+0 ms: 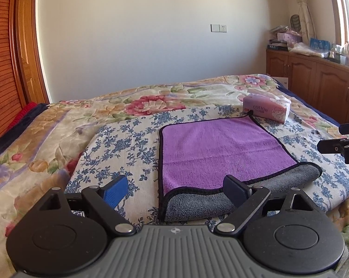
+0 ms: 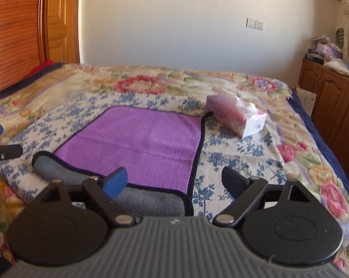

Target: Fold towel

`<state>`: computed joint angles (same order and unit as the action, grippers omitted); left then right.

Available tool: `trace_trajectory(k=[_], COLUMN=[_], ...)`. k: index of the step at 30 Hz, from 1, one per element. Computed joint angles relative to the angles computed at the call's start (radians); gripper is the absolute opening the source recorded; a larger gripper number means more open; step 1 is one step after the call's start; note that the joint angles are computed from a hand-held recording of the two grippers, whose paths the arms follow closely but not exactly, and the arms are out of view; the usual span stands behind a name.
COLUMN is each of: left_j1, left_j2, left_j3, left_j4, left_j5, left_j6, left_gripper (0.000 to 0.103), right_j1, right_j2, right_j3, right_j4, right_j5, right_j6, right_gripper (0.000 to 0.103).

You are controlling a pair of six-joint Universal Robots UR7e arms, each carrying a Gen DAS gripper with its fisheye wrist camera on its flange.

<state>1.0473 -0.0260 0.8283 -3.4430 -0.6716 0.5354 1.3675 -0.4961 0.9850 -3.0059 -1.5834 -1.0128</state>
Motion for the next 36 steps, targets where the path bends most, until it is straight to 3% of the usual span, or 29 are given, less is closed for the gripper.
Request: trace_trajectory(k=[15,23,31,36], left_j1=[0.056,0.075,0.086,0.095], left_j2=[0.043,0.045,0.064,0.055], left_j3=[-0.136,-0.166,-0.220,-0.220], left_j4=[0.240,0.317,0.390,0.449], left_j5=[-0.017,-0.037,-0.056,-0.075], left_j6=[-0.077,-0.140,-0.164,-0.210], left_gripper=[0.075,0.058,0.057,0.051], right_j1=[0.008,0.008,0.005,0.002], right_j2=[0.108,0.155,0.189,0.215], right_j3=[-0.257,-0.369,-0.467,-0.546], right_j4=[0.323,0.462,0.579,0.690], right_j5=[-0.097,-0.142,-0.148,-0.151], right_j6=[0.046,0.078,0.122,0.141], right_gripper=[0.079,0.075,0.075,0.067])
